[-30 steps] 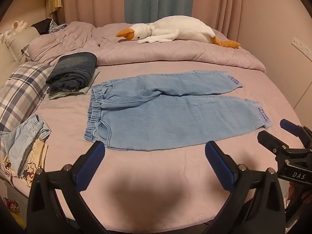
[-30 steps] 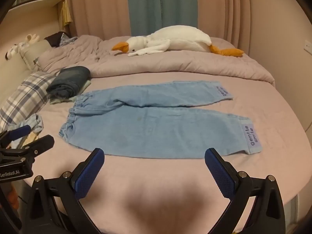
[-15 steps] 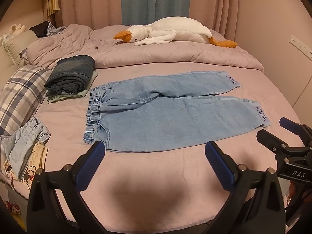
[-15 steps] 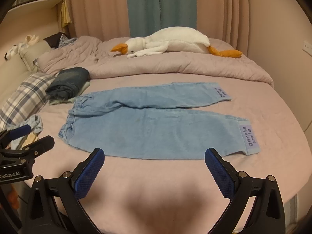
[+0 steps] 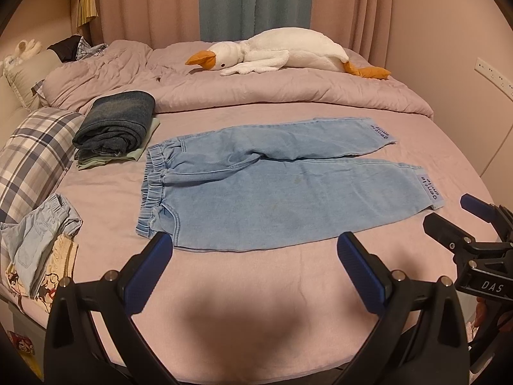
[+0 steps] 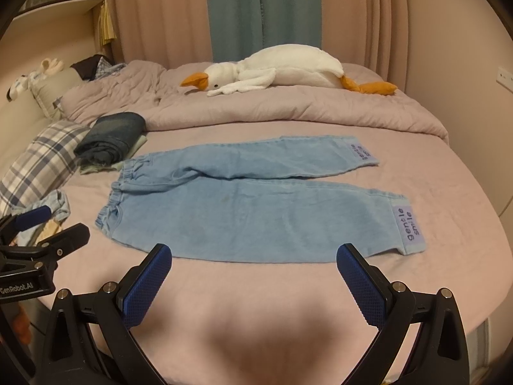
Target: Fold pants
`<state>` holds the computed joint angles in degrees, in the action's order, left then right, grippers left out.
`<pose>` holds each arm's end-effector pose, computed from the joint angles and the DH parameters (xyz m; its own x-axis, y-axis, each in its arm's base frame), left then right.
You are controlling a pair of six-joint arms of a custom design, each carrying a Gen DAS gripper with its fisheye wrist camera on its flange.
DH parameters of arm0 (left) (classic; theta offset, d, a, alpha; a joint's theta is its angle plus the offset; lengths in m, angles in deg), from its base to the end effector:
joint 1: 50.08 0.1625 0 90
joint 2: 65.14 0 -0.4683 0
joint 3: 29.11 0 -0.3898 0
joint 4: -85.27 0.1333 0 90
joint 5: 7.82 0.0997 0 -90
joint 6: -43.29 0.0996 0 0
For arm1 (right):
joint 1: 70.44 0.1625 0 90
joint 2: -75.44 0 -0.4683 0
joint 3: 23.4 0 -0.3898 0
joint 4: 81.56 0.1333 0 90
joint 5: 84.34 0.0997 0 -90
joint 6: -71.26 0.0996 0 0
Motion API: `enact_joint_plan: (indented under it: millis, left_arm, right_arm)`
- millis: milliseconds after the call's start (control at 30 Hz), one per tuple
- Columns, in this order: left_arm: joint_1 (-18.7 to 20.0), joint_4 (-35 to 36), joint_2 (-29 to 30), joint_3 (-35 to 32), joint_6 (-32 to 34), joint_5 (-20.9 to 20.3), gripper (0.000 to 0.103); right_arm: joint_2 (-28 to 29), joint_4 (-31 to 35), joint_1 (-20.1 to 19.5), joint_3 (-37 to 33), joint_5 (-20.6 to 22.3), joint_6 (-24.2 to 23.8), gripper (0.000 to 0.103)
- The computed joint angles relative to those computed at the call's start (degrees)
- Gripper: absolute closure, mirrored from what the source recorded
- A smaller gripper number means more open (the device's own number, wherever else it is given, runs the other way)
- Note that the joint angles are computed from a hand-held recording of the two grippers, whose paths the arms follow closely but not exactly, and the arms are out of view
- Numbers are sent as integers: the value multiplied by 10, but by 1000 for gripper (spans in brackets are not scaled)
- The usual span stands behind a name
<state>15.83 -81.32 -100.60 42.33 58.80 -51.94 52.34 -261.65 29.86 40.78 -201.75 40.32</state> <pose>-0.1468 -0.8301 0.2174 -0.7133 0.0481 -0.6992 0.5195 0.7059 -0.4815 0.2392 -0.8273 0.1073 -0.7421 -0.1747 0.6471 -0.5816 0.6477 -0.4922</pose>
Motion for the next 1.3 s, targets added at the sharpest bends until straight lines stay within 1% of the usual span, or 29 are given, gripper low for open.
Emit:
enact_joint_plan:
  millis: [567,1300]
  left_arm:
    - [0,2,6,-8,1,-3,0]
    - [2,8,9,-14,-2,-5,0]
  right_arm:
    - [-2,-7,-1,4,-2,2,1]
    - [2,2,-1,-3,-6,5,1]
